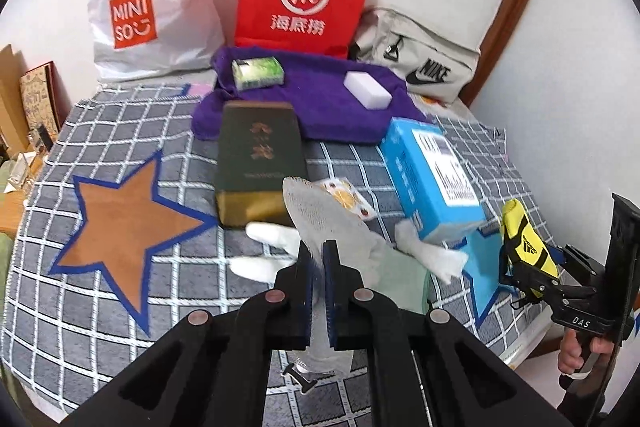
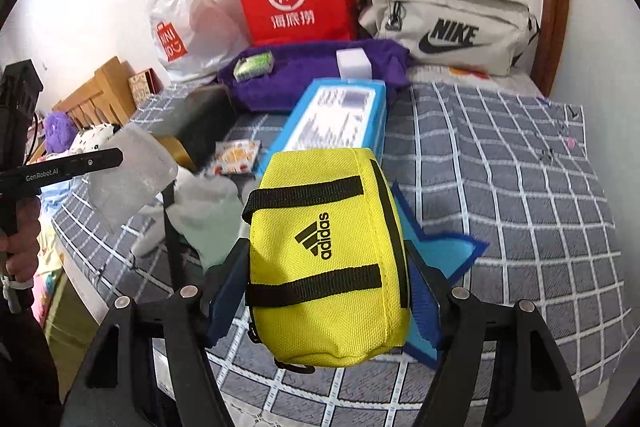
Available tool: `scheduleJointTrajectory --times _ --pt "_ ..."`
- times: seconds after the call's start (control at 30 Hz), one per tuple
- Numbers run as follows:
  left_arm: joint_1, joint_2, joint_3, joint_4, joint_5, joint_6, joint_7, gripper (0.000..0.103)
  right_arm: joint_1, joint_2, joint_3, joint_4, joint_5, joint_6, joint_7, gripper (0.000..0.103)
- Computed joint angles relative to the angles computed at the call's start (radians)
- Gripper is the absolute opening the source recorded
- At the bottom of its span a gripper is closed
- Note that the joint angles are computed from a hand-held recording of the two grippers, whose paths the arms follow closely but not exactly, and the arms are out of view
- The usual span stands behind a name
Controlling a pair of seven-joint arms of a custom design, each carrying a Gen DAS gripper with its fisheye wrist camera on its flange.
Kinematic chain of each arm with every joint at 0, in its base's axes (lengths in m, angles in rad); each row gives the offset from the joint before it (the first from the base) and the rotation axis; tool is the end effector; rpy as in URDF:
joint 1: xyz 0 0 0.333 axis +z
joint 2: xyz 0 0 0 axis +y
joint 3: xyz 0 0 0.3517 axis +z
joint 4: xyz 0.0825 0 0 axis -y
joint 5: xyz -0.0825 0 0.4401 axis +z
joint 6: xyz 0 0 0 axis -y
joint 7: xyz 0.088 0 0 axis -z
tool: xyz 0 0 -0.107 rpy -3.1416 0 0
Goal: Organize soft objects
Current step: 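Grasp the white mesh sheet with the left tool while the right tool holds the pouch, then carry the mesh sheet and pouch onto the purple towel and open both tools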
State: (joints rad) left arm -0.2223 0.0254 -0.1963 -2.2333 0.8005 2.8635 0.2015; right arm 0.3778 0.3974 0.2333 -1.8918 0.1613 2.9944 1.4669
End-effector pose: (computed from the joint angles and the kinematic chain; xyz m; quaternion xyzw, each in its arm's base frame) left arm 0.5381 -0.2823 0.4163 -0.7385 0.5779 -0.2966 0.1805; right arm 0.6165 0.3971 0.3786 -0.8073 0.4718 -0.1085 0.3376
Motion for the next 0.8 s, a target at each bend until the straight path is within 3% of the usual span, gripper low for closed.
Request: scheduleJointTrajectory --times 0.37,0.8 --pt "0.029 0.008 0.018 0.038 -0.02 0.007 0.008 0.006 0.022 0.064 -0.015 0.157 -0.016 -0.06 -0.012 0.072" --pt "0.027 0.096 0.057 0.175 -0.104 -0.005 0.111 0.006 0.053 0.24 -0.037 0.471 -0.031 -0.175 -0.03 0.072"
